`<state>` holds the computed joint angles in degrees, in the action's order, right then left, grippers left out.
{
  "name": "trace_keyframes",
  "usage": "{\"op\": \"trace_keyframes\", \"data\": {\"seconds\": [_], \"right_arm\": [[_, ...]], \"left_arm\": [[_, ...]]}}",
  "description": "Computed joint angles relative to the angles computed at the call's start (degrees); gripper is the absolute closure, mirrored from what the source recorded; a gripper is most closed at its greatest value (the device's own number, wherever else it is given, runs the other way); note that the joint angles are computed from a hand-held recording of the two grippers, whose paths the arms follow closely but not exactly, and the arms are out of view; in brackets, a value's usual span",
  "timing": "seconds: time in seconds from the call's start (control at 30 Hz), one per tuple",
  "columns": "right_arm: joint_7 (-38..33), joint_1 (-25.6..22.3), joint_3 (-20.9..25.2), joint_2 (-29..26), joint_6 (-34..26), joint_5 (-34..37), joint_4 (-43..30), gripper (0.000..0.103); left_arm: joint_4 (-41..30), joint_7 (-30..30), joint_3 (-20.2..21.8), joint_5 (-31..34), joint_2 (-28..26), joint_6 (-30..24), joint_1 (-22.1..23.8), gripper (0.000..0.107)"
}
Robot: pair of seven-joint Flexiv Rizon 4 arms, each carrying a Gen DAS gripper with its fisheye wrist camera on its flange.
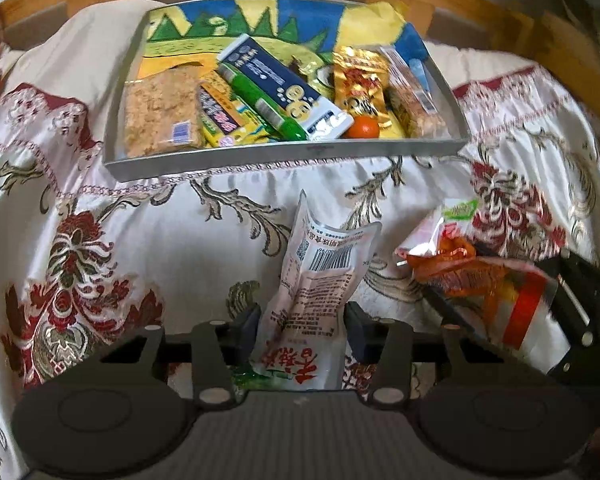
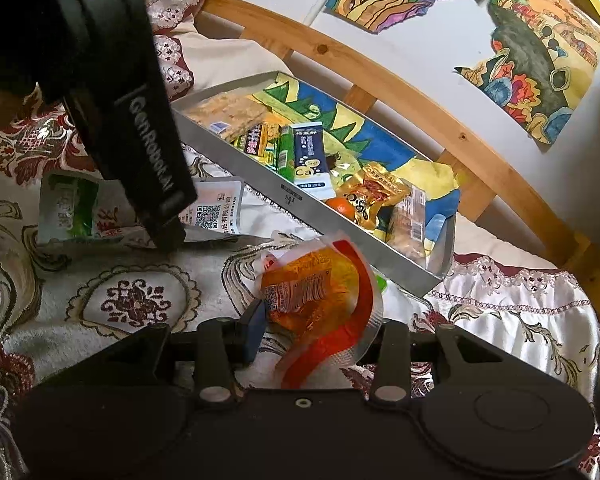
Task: Organize snacks
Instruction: 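Lower the sausage packet into the tray with the right tool while the left releases the vegetable packet there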
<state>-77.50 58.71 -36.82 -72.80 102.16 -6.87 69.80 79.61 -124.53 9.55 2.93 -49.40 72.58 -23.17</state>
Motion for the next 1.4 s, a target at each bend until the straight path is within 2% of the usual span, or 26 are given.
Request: {"op": "trace_keyframes", "data": {"seconds": [0.13,0.4,0.67,0.8,1.0,1.17,1.3,1.4], "right_arm": [[-0.21,0.57,-0.73,-0.22,1.18,0.96,0.39,0.061],[-1.54,0.23,0.86,0.43,1.18,1.40,0.52,0.061],[-1.71,1.73,-2.06,-0.71,3.73,6.25,-0.24,0.061],[-1.95,1.90,-3.81,-1.83,4.43,9.17,-2.46,0.060],[0.02,0.39,-5.53,-4.43,3.09,12.06,-8.50,0.060],[5.00,-1.50,-7.61,-7.19,0.92,12.23,-14.82,0.060],[10.96,-4.41,-9.35,-10.12,-1.42,11.03,-22.87,0.060],[14.80,-8.01,-10.43,-13.00,-3.92,8.61,-31.42,0.060]], "left_arm": [[1.05,-2.37,0.35,-0.79,0.49,2.02,-0.09,0.057],[1.67,-4.58,-0.18,-2.49,0.56,2.01,0.18,0.057],[2.40,-8.01,2.18,-2.46,1.38,6.54,-0.97,0.057],[1.88,-9.84,5.24,-2.15,1.62,7.87,-2.08,0.057],[2.77,-14.52,9.18,-2.63,1.99,10.75,-3.38,0.057],[2.54,-17.48,12.14,-3.28,1.52,11.67,-4.69,0.057],[0.64,-18.13,13.51,-2.79,0.72,10.49,-5.12,0.057],[-2.23,-17.59,12.89,-2.25,-0.33,9.12,-3.75,0.057]]}}
